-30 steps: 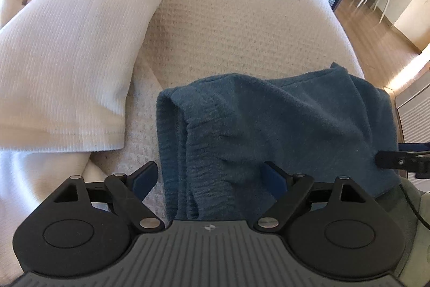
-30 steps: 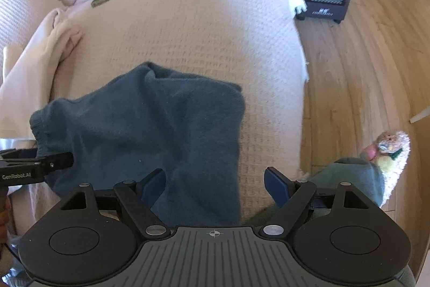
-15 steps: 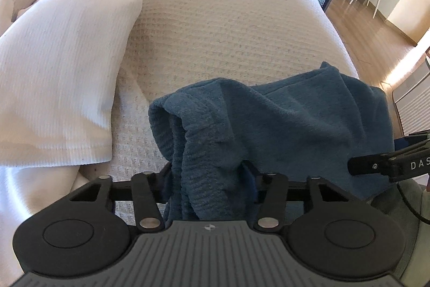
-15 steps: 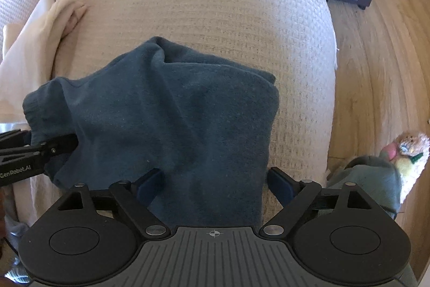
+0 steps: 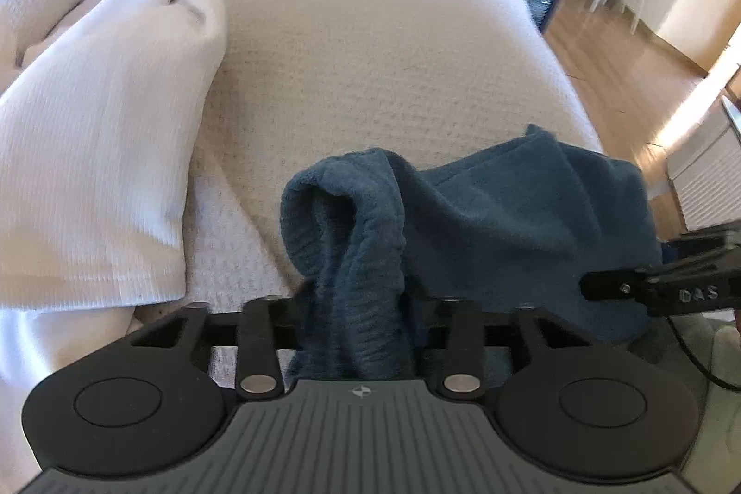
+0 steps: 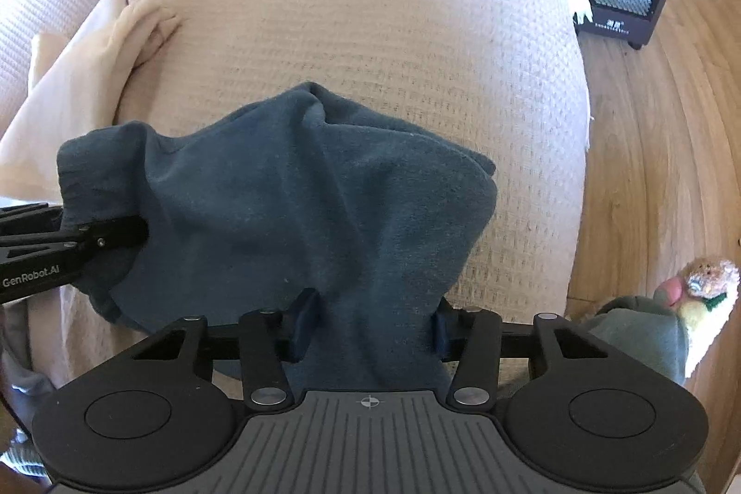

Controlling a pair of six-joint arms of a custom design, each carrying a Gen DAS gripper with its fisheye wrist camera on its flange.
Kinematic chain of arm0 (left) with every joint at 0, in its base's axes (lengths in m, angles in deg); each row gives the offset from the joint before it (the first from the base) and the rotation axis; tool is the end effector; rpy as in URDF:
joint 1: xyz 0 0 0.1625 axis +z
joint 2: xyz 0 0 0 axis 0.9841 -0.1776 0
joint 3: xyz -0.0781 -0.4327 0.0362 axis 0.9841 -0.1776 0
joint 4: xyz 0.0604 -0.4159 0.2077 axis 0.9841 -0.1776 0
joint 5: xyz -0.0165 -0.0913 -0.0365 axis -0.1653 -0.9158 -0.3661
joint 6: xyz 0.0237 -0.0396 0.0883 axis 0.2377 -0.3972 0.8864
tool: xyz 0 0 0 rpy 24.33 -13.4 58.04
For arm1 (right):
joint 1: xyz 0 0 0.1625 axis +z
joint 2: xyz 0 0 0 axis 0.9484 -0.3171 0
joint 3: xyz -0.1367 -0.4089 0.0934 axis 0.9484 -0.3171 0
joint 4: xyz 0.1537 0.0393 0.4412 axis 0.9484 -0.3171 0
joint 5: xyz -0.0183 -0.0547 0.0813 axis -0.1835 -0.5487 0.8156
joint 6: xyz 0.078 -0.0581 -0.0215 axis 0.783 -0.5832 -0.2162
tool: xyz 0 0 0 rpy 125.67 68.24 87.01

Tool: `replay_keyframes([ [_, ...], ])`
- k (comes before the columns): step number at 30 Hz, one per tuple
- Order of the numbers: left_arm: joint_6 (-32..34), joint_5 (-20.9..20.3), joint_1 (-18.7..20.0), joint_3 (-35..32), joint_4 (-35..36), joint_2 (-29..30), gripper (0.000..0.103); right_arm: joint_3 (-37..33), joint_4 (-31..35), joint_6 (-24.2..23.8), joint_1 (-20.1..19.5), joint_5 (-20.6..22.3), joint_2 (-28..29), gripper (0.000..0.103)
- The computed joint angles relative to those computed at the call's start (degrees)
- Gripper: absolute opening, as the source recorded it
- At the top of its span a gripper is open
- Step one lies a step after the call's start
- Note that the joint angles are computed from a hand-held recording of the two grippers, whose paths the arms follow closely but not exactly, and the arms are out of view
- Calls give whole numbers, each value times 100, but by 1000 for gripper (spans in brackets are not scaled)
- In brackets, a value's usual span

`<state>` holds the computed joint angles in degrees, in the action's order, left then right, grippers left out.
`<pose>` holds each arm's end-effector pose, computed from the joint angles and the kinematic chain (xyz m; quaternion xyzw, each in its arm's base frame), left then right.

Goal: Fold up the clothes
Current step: 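Grasp the folded blue pants' edge with the right gripper and fold it over, then lift the blue pants with both grippers and carry them toward the pillow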

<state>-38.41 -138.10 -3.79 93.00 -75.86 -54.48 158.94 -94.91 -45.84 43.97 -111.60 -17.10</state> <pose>-0.0220 -0.8066 0.3955 0.3312 0.9105 -0.1060 0.2235 0.4169 -0.7244 0.0266 -0.0516 -0.9255 0.2244 0.3008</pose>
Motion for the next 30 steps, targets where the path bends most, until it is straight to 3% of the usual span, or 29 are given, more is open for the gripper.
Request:
replay_keyframes([
  [7,45,-111,49,-3,164,92,79,-92,164,82,-1,-45,53,59],
  [19,-112,-415,162,54,173,46,80,119,-143,280,-84,149,-49,68],
  [21,-92,-381,147,116,97,15,74,120,-150,260,-82,146,-44,69],
  [22,-75,-368,137,149,49,-5,59,116,-148,252,-82,147,-40,68],
  [25,45,-434,82,96,50,10,29,139,-241,220,-61,116,-38,62],
  [27,144,-422,39,127,83,-76,26,174,-380,126,-27,75,-43,43],
  [30,219,-536,-14,94,188,-183,25,232,-613,-20,42,-39,-81,24],
])
